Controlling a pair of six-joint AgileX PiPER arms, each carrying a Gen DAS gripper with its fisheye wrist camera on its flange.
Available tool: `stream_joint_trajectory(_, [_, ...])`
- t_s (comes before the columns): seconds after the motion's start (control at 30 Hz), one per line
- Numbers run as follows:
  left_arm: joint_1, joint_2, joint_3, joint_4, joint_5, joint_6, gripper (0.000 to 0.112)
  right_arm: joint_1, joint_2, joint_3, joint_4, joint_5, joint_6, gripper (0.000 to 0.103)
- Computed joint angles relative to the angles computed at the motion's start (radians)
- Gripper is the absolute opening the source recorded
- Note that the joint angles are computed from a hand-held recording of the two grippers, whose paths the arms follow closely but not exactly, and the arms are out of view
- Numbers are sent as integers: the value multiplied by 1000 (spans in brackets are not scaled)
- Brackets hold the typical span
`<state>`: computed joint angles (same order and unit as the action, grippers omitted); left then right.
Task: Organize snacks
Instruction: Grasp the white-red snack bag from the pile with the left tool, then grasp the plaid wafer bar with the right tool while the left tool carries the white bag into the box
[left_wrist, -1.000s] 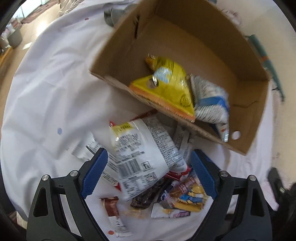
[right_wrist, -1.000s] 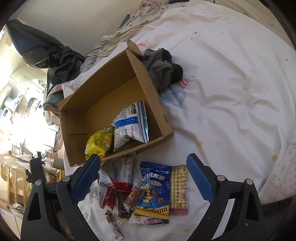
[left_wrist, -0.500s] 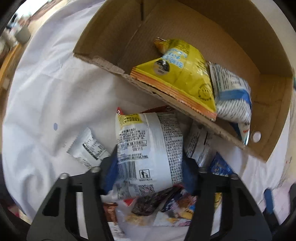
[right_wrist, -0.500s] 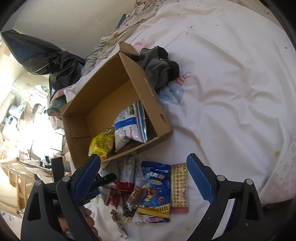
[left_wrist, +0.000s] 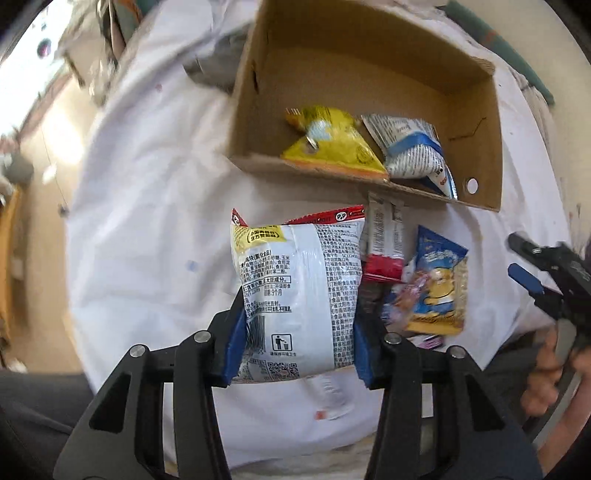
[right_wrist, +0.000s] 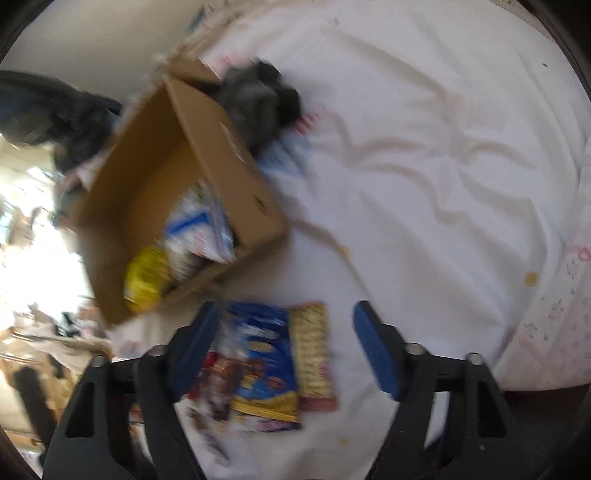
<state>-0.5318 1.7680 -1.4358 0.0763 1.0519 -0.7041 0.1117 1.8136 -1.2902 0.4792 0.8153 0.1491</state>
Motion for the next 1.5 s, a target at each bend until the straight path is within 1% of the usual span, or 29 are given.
stream_joint_trajectory(0.03, [4,-26,23,32,-11,12,44,6,14,-6,-21,14,8,58])
stream_joint_trajectory(0.1, [19,-87,86,89,-45,34,44,25,40,-23,-69,44,26,53])
stream_joint_trajectory(0.13, [35,-127,145,111,-74,40,44,41,55,-36,-99,61,37,52])
stream_joint_trajectory(0.17, [32,-138,163,133,-95,28,44,59,68,-47,-129,71,46,51])
stream_joint_trajectory(0.2, [50,-147,177,130,-110,39,44,75,78,-54,-153,79,56,50])
stream_joint_trajectory(0.3, [100,-152,211,51,-174,71,44,124,132,-93,-212,118,75,49])
stream_joint_trajectory(0.37, [139,-145,216,-43,-198,106,44,157,167,-122,-258,144,94,49])
stream_joint_trajectory(0.4, [151,-146,214,-63,-200,121,44,177,183,-137,-295,156,110,46])
stream_joint_trajectory(0.47, [139,-153,221,-27,-209,88,44,208,199,-156,-365,173,142,31])
stream_joint_trajectory(0.5, [140,-157,221,-24,-210,85,44,219,198,-155,-395,172,156,27])
stream_joint_trajectory(0.6, [149,-163,226,-63,-218,107,44,208,156,-112,-398,132,173,27])
stream_joint_trajectory(0.67, [150,-172,229,-67,-218,112,44,184,100,-58,-401,88,210,27])
stream_joint_trajectory(0.77, [153,-187,237,-80,-230,124,44,104,4,30,-364,-5,263,27])
stream_joint_trajectory(0.8, [148,-190,239,-69,-234,117,44,67,-35,70,-320,-56,255,27])
stream_joint_trajectory(0.87, [131,-196,239,-30,-238,87,44,13,-114,139,-222,-156,200,27])
stream_joint_trajectory(0.97, [118,-210,247,14,-254,46,44,5,-193,177,-179,-245,134,27])
stream_joint_trajectory(1.0, [114,-215,250,34,-259,28,44,2,-206,176,-132,-260,84,27])
stream_joint_trajectory(1.13, [96,-249,270,131,-285,-56,44,66,-197,139,-53,-309,27,27])
stream_joint_trajectory(1.23, [75,-273,286,234,-293,-143,44,96,-167,105,40,-336,-70,27])
stream_joint_trajectory(1.27, [74,-281,292,258,-298,-165,44,103,-161,98,92,-344,-117,27])
stream_joint_trajectory(1.33, [76,-286,293,285,-299,-191,44,106,-156,86,219,-353,-239,27])
stream_joint_trajectory(1.43, [97,-271,257,276,-291,-170,44,113,-118,20,272,-334,-320,27])
stream_joint_trajectory(1.5, [109,-246,212,269,-280,-143,44,117,-95,-20,266,-325,-327,27])
